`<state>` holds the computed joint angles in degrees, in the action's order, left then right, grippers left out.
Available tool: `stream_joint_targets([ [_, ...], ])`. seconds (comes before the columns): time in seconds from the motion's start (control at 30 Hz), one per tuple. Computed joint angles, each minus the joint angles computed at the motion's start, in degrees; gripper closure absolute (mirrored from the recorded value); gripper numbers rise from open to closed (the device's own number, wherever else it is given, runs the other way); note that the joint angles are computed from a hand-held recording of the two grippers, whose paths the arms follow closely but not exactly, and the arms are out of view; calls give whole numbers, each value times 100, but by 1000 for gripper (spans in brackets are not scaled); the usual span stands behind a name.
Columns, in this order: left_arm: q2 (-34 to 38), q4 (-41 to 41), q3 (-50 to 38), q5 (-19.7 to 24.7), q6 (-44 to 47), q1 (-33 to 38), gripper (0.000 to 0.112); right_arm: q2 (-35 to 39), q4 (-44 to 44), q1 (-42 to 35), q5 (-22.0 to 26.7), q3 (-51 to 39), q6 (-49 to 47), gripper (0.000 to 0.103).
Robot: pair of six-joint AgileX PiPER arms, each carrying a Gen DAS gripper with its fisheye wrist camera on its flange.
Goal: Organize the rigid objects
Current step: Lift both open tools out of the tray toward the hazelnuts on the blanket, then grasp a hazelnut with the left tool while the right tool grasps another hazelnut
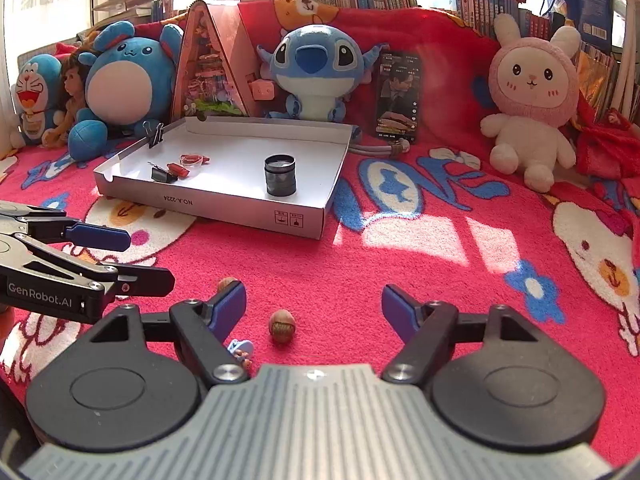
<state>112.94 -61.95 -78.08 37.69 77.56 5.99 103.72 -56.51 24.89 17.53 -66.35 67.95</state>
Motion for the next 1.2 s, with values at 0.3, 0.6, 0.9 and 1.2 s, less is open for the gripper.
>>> stream_joint_targets([
  [0.3, 165, 515, -292, 7, -978, -373, 58, 0, 1083, -245, -616, 214, -1088, 50],
  [0.6, 321, 655, -433, -196, -1435, -691, 68, 279, -192, -65, -438, 50, -72, 55],
  [0.9, 379, 704, -457, -229, -1512, -758, 90, 459, -1718, 2, -435, 68, 1385, 55],
  [1.2, 340, 623, -390, -285, -1356, -758, 92, 471, -2649, -49, -642, 152, 2421, 67],
])
